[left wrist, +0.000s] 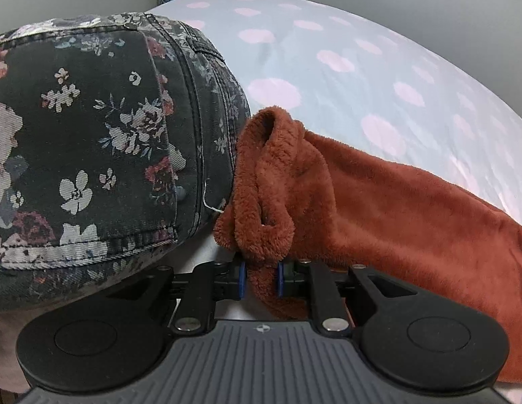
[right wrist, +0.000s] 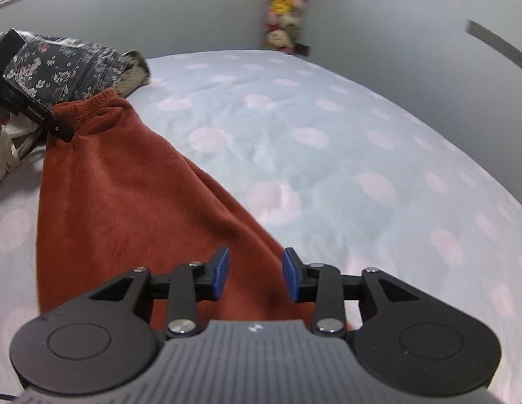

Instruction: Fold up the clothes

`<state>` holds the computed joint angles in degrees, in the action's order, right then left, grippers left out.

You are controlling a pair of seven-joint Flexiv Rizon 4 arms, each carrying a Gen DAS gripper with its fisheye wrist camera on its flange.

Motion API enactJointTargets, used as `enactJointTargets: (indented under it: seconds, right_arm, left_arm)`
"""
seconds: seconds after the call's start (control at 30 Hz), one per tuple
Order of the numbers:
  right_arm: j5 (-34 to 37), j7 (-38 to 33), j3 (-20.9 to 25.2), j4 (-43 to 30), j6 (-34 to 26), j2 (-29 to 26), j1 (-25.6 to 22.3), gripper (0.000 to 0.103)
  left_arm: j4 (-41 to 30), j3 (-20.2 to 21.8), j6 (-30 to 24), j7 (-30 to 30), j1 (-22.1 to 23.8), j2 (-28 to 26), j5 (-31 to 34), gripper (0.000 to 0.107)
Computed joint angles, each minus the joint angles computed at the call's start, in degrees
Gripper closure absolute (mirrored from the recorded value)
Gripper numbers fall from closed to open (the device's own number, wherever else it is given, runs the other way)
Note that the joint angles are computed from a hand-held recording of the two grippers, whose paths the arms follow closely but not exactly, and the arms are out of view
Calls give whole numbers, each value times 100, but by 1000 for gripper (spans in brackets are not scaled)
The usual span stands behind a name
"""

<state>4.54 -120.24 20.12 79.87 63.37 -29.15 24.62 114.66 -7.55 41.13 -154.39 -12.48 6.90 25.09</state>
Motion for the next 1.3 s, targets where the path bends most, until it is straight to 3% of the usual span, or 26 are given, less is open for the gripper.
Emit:
enactJointTargets:
  seconds: [0.2, 0.27, 0.3, 0.33, 0.4, 0.43, 0.5, 0.6, 0.77, 0.87, 0.93, 1.1, 1.23, 1.3]
  right_arm:
    - [75, 143, 17, -1169, -702, -813, 225, 66]
    - [273, 229, 102, -1434, -1076, -947, 174, 76]
    - [369, 229, 137, -1500, -1260, -964, 145, 86]
    - [441, 223, 142, -1538, -1402, -969, 136, 86]
    - [390, 180, 14, -1403, -1389, -895, 226, 86]
    - [365, 199, -43, -1340, -1346, -855, 263, 97]
    - [289, 268, -162, -1203, -1072, -780, 348, 98]
    - [62, 548, -357, -1093, -452, -741, 506, 99]
    - [-332, 982, -431, -1420, -1226, -983, 595, 98]
    - [-112, 1208, -337, -1250, -998, -887, 465, 89]
    - [16, 1226, -278, -1003, -736, -686, 335, 80]
    - [56, 1031, -233, -308, -638, -140, 3, 80]
    - [-302, 1606, -606, 250, -653, 112, 62, 79]
    - [-222, 1894, -590, 588, -371, 286, -45, 79]
  left_arm:
    - [7, 12, 50, -12, 23, -12, 1, 92]
    - [34, 25, 98, -65, 31, 5, -4, 92]
    - [62, 44, 132, -66, 41, 26, -13, 92]
    - [81, 41, 148, -78, 45, 45, -1, 92]
    - [183, 28, 172, -139, 40, 143, 29, 92]
    - [236, 17, 183, -170, 42, 194, 42, 92]
    - [307, -19, 245, -290, 64, 288, 94, 92]
    - [391, -97, 387, -503, 126, 424, 241, 92]
    - [481, -126, 394, -641, 199, 464, 143, 92]
    - [617, -89, 510, -634, 211, 514, 28, 92]
    - [671, -99, 534, -597, 227, 560, 3, 92]
    - [727, -170, 467, -601, 277, 687, 18, 92]
    - [666, -350, 418, -809, 332, 877, 239, 93]
    - [574, -497, 390, -847, 347, 998, 461, 94]
